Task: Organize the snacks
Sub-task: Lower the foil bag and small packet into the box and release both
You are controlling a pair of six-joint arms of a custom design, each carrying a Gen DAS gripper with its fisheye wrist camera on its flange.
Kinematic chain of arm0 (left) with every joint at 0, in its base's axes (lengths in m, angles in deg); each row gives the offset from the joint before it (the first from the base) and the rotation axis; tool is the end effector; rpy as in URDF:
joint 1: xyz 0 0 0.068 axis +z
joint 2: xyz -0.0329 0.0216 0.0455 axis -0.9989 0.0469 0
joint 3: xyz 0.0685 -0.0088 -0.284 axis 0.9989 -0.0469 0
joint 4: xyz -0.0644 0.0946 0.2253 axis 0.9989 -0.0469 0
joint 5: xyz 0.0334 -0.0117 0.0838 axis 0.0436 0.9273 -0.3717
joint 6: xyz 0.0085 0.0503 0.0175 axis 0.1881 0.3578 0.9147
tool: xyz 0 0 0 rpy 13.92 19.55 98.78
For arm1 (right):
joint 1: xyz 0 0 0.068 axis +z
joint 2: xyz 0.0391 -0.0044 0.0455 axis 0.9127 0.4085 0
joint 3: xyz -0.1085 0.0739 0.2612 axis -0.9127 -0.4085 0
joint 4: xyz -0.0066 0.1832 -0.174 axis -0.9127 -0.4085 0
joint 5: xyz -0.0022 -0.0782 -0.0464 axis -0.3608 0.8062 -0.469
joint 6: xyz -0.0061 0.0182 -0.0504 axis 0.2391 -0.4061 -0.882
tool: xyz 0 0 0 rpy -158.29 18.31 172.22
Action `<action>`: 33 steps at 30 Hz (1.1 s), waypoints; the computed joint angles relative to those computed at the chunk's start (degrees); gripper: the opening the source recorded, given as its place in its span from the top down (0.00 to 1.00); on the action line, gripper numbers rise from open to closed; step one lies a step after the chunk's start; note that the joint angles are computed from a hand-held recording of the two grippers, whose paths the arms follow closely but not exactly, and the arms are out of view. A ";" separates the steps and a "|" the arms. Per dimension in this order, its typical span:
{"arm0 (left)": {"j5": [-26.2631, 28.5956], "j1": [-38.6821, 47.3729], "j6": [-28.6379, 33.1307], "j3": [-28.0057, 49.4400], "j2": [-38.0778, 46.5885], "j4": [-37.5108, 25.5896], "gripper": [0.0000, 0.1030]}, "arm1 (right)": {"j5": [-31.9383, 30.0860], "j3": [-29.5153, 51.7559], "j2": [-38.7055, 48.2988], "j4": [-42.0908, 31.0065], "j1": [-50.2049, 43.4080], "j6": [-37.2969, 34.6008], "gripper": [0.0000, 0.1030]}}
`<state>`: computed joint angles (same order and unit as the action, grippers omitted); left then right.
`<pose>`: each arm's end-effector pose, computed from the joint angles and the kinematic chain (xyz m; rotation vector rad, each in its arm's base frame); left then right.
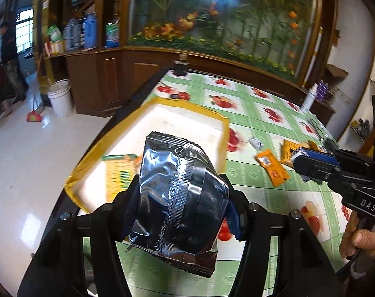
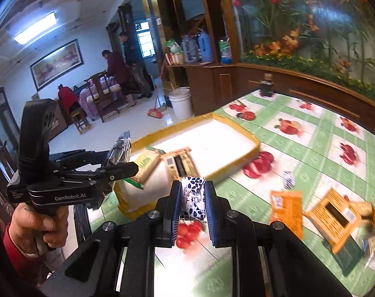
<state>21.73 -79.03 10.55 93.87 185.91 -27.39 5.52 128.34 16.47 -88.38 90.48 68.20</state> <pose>0.3412 0.0307 0.2146 0.4973 2.2818 -0.4251 0.2711 0.1222 0.2345 -0.1775 2.2550 0.3168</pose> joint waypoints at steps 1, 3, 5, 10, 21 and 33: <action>-0.11 0.58 -0.50 0.73 0.93 0.16 0.43 | 0.07 1.09 1.15 0.39 0.50 -0.10 0.82; 0.33 2.02 -0.95 2.15 2.50 0.04 0.43 | -0.27 4.18 4.54 1.00 1.20 -0.01 0.82; 0.69 3.13 -1.64 3.07 3.81 0.52 0.43 | -0.67 6.84 7.52 1.57 1.57 0.11 0.82; -0.46 4.38 -2.52 3.04 5.01 3.35 0.43 | -0.10 10.65 12.94 3.39 2.08 0.70 0.82; -7.44 1.10 -4.97 0.14 7.45 13.53 0.43 | -0.69 19.65 26.59 5.55 0.33 0.96 0.82; -8.75 -0.50 -6.95 7.55 15.72 9.21 0.43 | -2.24 31.23 37.17 0.18 -2.71 -0.06 0.82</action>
<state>12.98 -79.53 3.59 101.42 201.63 -18.18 3.28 159.57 53.63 -88.20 87.77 68.15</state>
